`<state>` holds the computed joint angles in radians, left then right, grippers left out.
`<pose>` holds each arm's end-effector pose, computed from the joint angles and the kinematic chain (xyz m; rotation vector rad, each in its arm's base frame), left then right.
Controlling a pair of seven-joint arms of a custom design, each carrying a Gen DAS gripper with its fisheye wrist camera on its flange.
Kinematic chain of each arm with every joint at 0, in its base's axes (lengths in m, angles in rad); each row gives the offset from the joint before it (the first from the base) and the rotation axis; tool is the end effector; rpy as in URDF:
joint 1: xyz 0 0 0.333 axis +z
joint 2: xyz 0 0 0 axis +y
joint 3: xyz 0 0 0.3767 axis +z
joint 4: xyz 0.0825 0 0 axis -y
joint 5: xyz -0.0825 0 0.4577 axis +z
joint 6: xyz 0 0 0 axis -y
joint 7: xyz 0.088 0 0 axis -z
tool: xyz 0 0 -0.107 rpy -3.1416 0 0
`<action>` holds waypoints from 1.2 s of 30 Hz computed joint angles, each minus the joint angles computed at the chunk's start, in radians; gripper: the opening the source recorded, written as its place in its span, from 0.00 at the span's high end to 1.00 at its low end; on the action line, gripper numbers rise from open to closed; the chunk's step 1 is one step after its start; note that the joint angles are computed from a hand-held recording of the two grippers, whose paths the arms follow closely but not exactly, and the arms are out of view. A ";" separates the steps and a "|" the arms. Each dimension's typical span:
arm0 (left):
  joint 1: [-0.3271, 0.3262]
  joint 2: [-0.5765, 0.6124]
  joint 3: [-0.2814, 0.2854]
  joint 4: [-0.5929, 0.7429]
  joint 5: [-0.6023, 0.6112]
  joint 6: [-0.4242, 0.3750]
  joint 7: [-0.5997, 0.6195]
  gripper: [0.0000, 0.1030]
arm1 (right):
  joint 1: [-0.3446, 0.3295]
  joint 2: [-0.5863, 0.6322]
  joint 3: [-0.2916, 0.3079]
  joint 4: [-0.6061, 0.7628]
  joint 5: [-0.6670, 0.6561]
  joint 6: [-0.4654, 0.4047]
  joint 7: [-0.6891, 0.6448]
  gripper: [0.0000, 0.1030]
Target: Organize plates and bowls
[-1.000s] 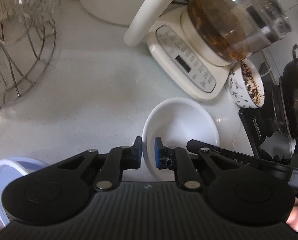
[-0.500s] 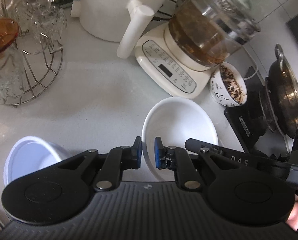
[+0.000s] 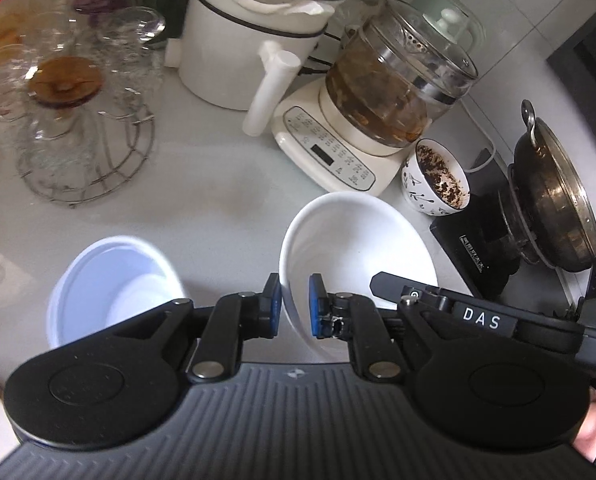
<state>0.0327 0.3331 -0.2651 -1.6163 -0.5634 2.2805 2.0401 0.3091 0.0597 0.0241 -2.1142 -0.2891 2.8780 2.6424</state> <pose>0.7565 -0.1655 0.5092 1.6321 -2.3857 0.9665 0.6218 0.2322 0.4859 -1.2609 2.0948 -0.2886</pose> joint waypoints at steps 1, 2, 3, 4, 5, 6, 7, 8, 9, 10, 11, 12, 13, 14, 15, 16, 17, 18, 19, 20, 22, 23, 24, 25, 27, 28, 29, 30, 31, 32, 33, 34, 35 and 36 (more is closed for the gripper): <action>0.005 -0.013 0.001 -0.018 -0.006 0.008 0.006 0.86 | 0.004 -0.002 0.002 -0.001 -0.006 0.000 0.001 0.85; 0.010 -0.025 0.002 -0.034 -0.013 0.012 0.011 0.86 | 0.007 -0.003 0.004 -0.002 -0.018 0.000 0.008 0.85; 0.014 -0.036 0.005 -0.050 -0.022 0.017 0.017 0.86 | 0.010 -0.003 0.006 -0.002 -0.018 0.001 0.007 0.85; 0.018 -0.048 0.008 -0.066 -0.031 0.021 0.023 0.86 | 0.012 -0.002 0.009 -0.001 -0.018 0.003 0.007 0.85; 0.022 -0.060 0.011 -0.081 -0.042 0.026 0.030 0.86 | 0.016 -0.003 0.011 0.001 -0.024 0.004 0.010 0.85; 0.026 -0.072 0.015 -0.096 -0.054 0.030 0.036 0.86 | 0.020 -0.002 0.012 0.003 -0.034 0.006 0.014 0.85; 0.028 -0.084 0.020 -0.112 -0.063 0.038 0.040 0.86 | 0.023 0.000 0.013 0.005 -0.042 0.010 0.016 0.85; 0.030 -0.097 0.025 -0.128 -0.074 0.045 0.046 0.86 | 0.027 0.002 0.014 0.007 -0.048 0.013 0.015 0.85; 0.031 -0.110 0.031 -0.144 -0.084 0.053 0.051 0.86 | 0.030 0.004 0.015 0.010 -0.052 0.017 0.013 0.85; 0.032 -0.123 0.037 -0.160 -0.093 0.062 0.055 0.86 | 0.034 0.006 0.016 0.012 -0.054 0.022 0.009 0.85; 0.033 -0.137 0.043 -0.178 -0.104 0.071 0.059 0.86 | 0.038 0.009 0.017 0.015 -0.055 0.027 0.002 0.85; 0.034 -0.149 0.049 -0.192 -0.113 0.079 0.063 0.86 | 0.042 0.012 0.019 0.019 -0.050 0.029 -0.012 0.85; 0.034 -0.160 0.056 -0.205 -0.121 0.086 0.065 0.86 | 0.046 0.015 0.021 0.023 -0.044 0.029 -0.027 0.85; 0.034 -0.173 0.062 -0.219 -0.129 0.094 0.065 0.86 | 0.050 0.017 0.022 0.026 -0.039 0.033 -0.042 0.85; 0.034 -0.184 0.069 -0.232 -0.138 0.102 0.066 0.86 | 0.055 0.019 0.023 0.029 -0.034 0.036 -0.058 0.85; 0.034 -0.196 0.076 -0.246 -0.146 0.110 0.068 0.86 | 0.059 0.022 0.025 0.033 -0.025 0.039 -0.075 0.85; 0.032 -0.208 0.083 -0.259 -0.149 0.120 0.066 0.86 | 0.063 0.025 0.028 0.036 -0.012 0.044 -0.096 0.85; 0.031 -0.219 0.089 -0.273 -0.152 0.129 0.062 0.86 | 0.066 0.029 0.030 0.039 0.002 0.047 -0.117 0.85; 0.030 -0.231 0.096 -0.288 -0.155 0.137 0.059 0.86 | 0.071 0.033 0.031 0.043 0.015 0.050 -0.136 0.85; 0.029 -0.243 0.103 -0.303 -0.158 0.146 0.055 0.86 | 0.075 0.037 0.034 0.048 0.032 0.052 -0.160 0.85; 0.026 -0.266 0.117 -0.331 -0.162 0.160 0.043 0.86 | 0.084 0.043 0.038 0.053 0.067 0.059 -0.200 0.85; 0.024 -0.275 0.123 -0.343 -0.165 0.167 0.035 0.86 | 0.088 0.046 0.039 0.056 0.081 0.061 -0.221 0.85; 0.024 -0.285 0.130 -0.356 -0.171 0.171 0.030 0.86 | 0.093 0.047 0.041 0.058 0.095 0.062 -0.244 0.85; 0.024 -0.295 0.136 -0.369 -0.179 0.175 0.027 0.86 | 0.097 0.048 0.042 0.058 0.109 0.065 -0.265 0.85; 0.022 -0.316 0.149 -0.394 -0.198 0.181 0.021 0.86 | 0.103 0.048 0.048 0.060 0.145 0.062 -0.308 0.85; 0.023 -0.326 0.157 -0.406 -0.207 0.182 0.021 0.85 | 0.106 0.049 0.050 0.060 0.161 0.063 -0.325 0.85; 0.021 -0.336 0.162 -0.419 -0.216 0.187 0.021 0.85 | 0.112 0.048 0.049 0.060 0.163 0.063 -0.334 0.85; 0.020 -0.345 0.168 -0.432 -0.223 0.193 0.022 0.85 | 0.118 0.048 0.048 0.060 0.164 0.061 -0.342 0.85; 0.018 -0.354 0.174 -0.443 -0.229 0.196 0.022 0.85 | 0.124 0.048 0.046 0.060 0.160 0.060 -0.343 0.85; 0.016 -0.362 0.179 -0.454 -0.231 0.199 0.017 0.85 | 0.131 0.048 0.043 0.059 0.153 0.057 -0.342 0.85; 0.014 -0.371 0.184 -0.466 -0.232 0.202 0.014 0.85 | 0.135 0.047 0.044 0.059 0.153 0.055 -0.344 0.85; 0.012 -0.380 0.189 -0.478 -0.231 0.204 0.009 0.85 | 0.136 0.048 0.046 0.059 0.162 0.052 -0.351 0.85; 0.009 -0.388 0.194 -0.488 -0.231 0.205 0.007 0.85 | 0.138 0.047 0.048 0.058 0.169 0.051 -0.355 0.85; 0.007 -0.394 0.199 -0.497 -0.231 0.205 0.008 0.85 | 0.139 0.047 0.051 0.056 0.179 0.051 -0.365 0.85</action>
